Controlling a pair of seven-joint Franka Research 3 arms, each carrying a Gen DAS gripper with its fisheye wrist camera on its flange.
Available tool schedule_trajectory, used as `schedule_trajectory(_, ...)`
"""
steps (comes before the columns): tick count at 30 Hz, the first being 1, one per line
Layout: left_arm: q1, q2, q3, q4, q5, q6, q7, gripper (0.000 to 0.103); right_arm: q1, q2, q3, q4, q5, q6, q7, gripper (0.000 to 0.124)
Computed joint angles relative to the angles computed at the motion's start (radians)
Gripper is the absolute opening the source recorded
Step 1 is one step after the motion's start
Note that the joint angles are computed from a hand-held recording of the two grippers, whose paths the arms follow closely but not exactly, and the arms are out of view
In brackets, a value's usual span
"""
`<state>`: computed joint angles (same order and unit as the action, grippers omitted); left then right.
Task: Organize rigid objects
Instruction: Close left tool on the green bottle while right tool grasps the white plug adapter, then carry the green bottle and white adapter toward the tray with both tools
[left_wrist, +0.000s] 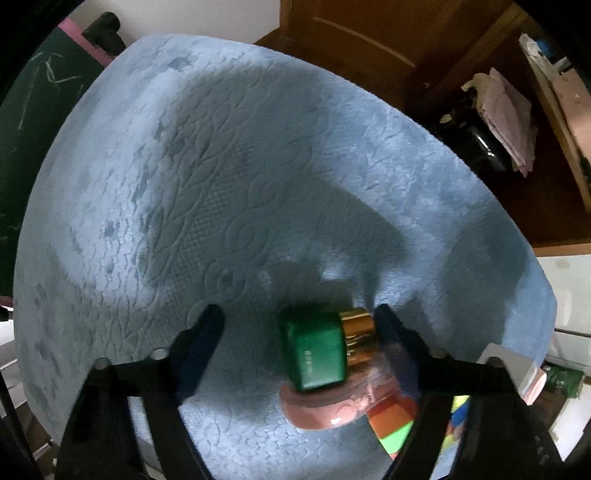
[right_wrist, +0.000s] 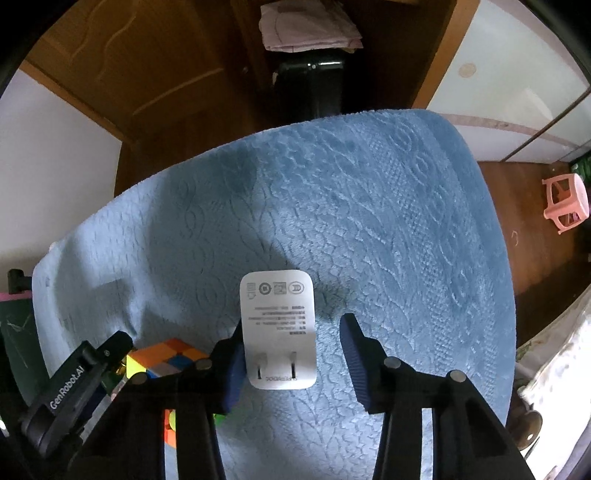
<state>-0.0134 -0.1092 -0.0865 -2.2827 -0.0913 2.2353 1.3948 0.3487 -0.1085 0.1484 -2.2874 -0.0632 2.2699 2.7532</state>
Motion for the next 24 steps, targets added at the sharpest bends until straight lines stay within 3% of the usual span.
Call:
schedule_trajectory(3,0.0,0.0,0.005,-0.001,-0.033,-0.008,0.013,0.069,0.002,0.0,-0.002,-0.003,0.015,0.022,-0.01,0.035)
schedule_trajectory(5,0.0,-0.011,0.004,-0.005,-0.039,-0.009,0.02,0.052,0.003,0.007,0.0,0.012,0.015,0.008,-0.014,0.032)
schedule_trajectory(9,0.002,-0.03,0.017,-0.022,-0.069,-0.001,0.054,0.051,0.008,0.017,0.002,0.032,0.001,-0.006,-0.006,0.031)
schedule_trajectory(15,0.014,-0.07,0.04,-0.036,-0.1,-0.005,0.125,0.051,0.002,-0.048,0.003,-0.044,0.02,0.049,-0.005,0.031)
schedule_trajectory(24,0.03,-0.189,0.095,-0.029,-0.141,-0.12,0.31,0.051,-0.007,-0.209,0.054,-0.12,0.031,0.053,0.044,0.031)
